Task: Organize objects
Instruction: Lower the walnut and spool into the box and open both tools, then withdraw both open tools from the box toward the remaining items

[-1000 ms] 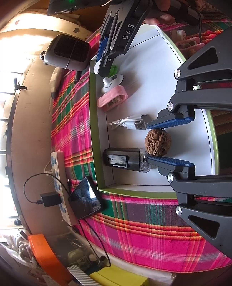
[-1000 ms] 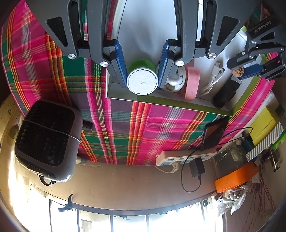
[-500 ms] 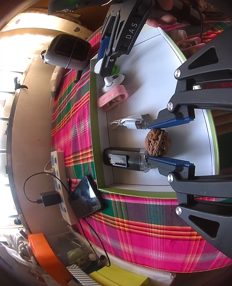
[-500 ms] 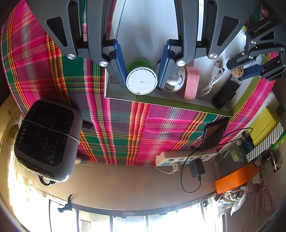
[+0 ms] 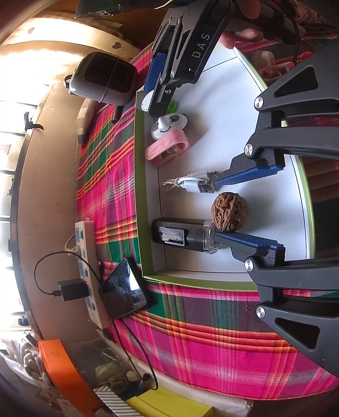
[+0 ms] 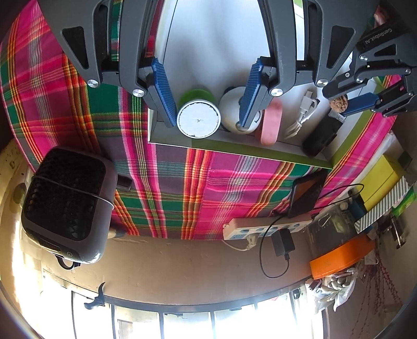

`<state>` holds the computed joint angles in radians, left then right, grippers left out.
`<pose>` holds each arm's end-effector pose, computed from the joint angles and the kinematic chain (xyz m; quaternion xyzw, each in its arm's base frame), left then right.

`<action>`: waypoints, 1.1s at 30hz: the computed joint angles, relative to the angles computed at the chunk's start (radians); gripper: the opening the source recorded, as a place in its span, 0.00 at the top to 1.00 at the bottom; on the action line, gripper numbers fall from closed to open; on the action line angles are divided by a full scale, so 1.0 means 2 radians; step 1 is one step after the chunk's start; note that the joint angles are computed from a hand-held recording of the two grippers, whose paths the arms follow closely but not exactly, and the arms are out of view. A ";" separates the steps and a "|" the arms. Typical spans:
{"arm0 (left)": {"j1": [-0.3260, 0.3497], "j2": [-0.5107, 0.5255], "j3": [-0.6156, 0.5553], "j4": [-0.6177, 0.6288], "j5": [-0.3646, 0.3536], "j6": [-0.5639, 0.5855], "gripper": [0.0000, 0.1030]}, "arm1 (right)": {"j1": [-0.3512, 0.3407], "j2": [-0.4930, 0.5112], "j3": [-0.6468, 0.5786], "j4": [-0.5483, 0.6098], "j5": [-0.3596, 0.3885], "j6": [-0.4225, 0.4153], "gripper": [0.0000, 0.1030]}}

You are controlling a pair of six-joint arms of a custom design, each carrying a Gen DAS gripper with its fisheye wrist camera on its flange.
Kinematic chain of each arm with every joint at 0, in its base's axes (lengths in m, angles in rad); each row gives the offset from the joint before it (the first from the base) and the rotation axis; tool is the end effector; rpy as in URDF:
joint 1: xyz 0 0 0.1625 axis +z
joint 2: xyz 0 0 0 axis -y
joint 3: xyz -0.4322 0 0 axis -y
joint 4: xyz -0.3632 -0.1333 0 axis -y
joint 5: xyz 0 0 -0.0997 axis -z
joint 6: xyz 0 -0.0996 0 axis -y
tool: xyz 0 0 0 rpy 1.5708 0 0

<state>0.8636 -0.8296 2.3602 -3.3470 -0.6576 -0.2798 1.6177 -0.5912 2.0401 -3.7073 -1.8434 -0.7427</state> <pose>-0.1103 -0.4555 0.0836 0.1361 0.8820 -0.3041 0.3333 0.1317 -0.5353 0.0320 0.3165 -0.8786 0.2703 0.2341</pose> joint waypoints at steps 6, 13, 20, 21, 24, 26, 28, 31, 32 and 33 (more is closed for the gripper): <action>-0.009 -0.004 0.007 -0.001 0.003 -0.007 0.66 | 0.000 -0.004 0.009 -0.004 0.004 0.005 0.48; -0.023 -0.011 0.020 -0.003 0.006 -0.023 0.66 | 0.002 -0.012 0.027 -0.017 0.011 0.010 0.48; -0.042 -0.021 0.039 0.004 0.013 -0.050 0.66 | 0.007 -0.020 0.052 -0.034 0.011 0.016 0.48; -0.044 -0.022 0.042 0.004 0.014 -0.053 0.66 | 0.007 -0.022 0.057 -0.038 0.013 0.019 0.48; -0.055 -0.026 0.052 0.008 0.021 -0.070 0.66 | 0.008 -0.025 0.070 -0.051 0.015 0.020 0.48; -0.065 -0.027 0.059 0.012 0.031 -0.083 0.66 | 0.010 -0.026 0.079 -0.061 0.012 0.022 0.49; -0.074 -0.028 0.066 0.011 0.036 -0.090 0.66 | 0.009 -0.030 0.090 -0.069 0.017 0.026 0.48; -0.084 -0.031 0.076 0.011 0.033 -0.104 0.66 | 0.008 -0.033 0.105 -0.084 0.019 0.028 0.48; -0.089 -0.031 0.080 0.012 0.035 -0.109 0.66 | 0.008 -0.034 0.110 -0.091 0.018 0.029 0.48; -0.092 -0.032 0.083 0.012 0.034 -0.112 0.66 | 0.008 -0.034 0.115 -0.096 0.018 0.031 0.49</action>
